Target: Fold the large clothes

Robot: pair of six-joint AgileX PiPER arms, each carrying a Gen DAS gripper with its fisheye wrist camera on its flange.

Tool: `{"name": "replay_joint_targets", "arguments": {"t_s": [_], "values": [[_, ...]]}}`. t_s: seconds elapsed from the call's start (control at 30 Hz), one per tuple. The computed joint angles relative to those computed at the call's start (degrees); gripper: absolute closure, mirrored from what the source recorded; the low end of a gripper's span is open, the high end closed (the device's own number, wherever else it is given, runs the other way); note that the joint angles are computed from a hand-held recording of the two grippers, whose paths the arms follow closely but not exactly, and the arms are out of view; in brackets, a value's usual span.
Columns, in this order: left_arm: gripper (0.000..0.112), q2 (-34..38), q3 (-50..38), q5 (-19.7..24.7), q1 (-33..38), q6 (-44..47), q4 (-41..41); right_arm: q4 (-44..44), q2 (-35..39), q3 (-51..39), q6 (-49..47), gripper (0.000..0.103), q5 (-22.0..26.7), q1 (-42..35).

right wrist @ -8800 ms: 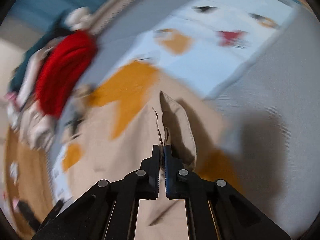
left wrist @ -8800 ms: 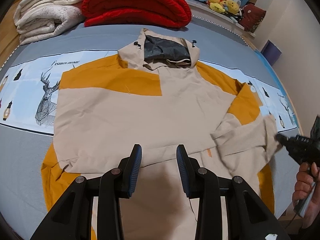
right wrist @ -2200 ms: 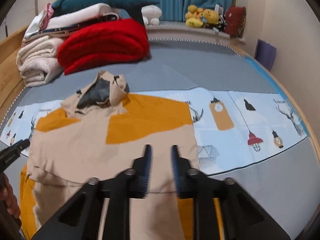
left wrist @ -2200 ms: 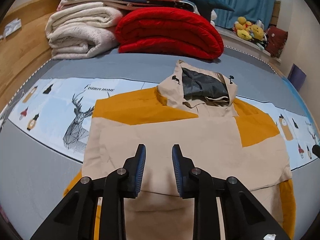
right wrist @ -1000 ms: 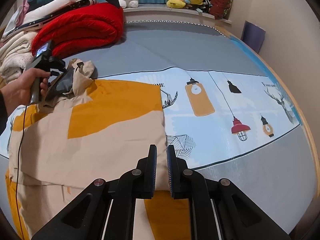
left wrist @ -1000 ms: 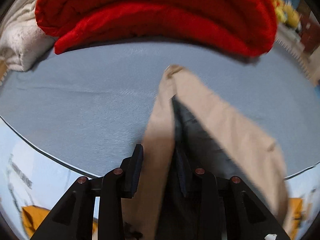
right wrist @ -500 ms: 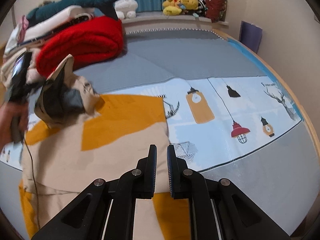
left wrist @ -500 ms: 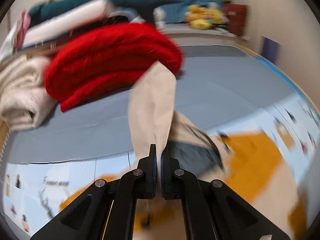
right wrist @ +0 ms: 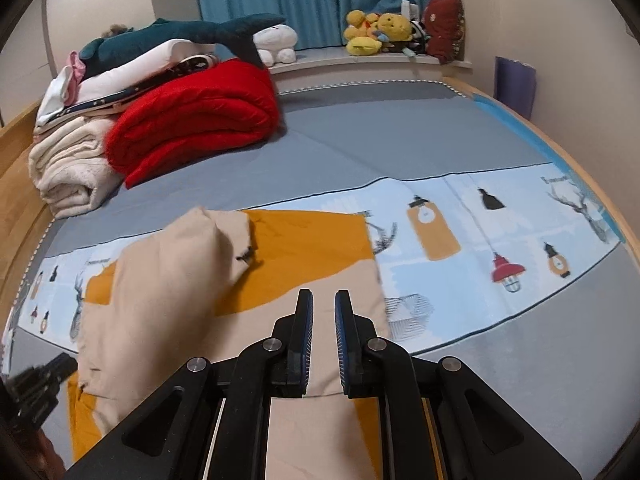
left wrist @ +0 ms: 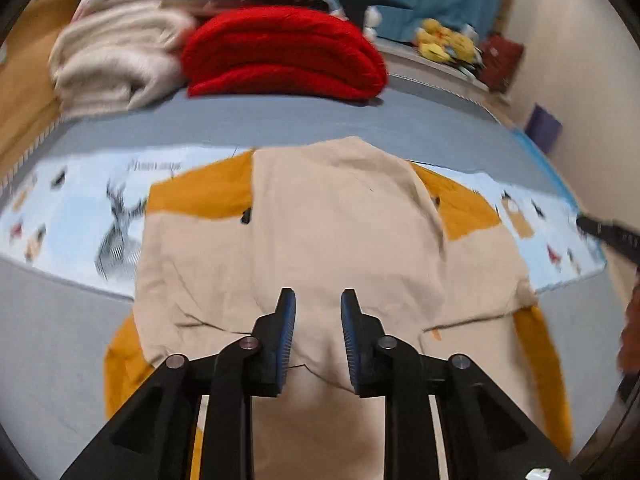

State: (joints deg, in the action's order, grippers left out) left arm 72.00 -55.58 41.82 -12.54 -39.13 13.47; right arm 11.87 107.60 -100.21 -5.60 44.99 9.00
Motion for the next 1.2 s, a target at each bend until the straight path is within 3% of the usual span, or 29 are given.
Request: {"name": "replay_joint_targets", "arguments": {"t_s": [0.13, 0.4, 0.63, 0.8, 0.9, 0.97, 1.0, 1.1, 1.2], "values": [[0.091, 5.68, -0.74, -4.26, 9.98, 12.85, -18.93, 6.64, 1.29, 0.4, -4.09, 0.09, 1.19, 0.64], [0.085, 12.41, 4.42, -2.38, 21.38, 28.37, -43.7, 19.93, 12.03, -6.83, -7.11, 0.09, 12.09, 1.94], [0.085, 13.72, 5.94, -2.26, 21.18, 30.27, -47.21, 15.88, 18.67, -12.33, -5.2, 0.086, 13.43, 6.39], [0.108, 13.08, 5.34, -0.75, 21.73, 32.21, -49.12, 13.93, 23.91, -18.31, -2.49, 0.085, 15.79, 8.36], [0.111, 12.8, 4.06, 0.32, 20.23, 35.16, -50.06, 13.22, 25.81, -19.99, -2.26, 0.085, 16.05, 9.04], [0.111, 12.32, 3.16, 0.73, 19.28, 36.27, -50.09, 13.41, 25.44, -19.2, -2.86, 0.093, 14.84, 9.18], [0.111, 12.08, 2.67, 0.85, 18.88, 36.24, -49.52, 13.41, 24.94, -18.51, -2.9, 0.102, 13.58, 9.17], [0.11, 12.66, 2.15, 1.03, 18.32, 32.67, -45.95, 11.53, 21.3, -13.86, -0.49, 0.102, 7.32, 8.94], [0.111, 14.77, 1.32, 2.4, 15.72, 20.38, -32.79, 5.3, 22.17, -15.7, 5.58, 0.102, 9.21, 9.17]]}}
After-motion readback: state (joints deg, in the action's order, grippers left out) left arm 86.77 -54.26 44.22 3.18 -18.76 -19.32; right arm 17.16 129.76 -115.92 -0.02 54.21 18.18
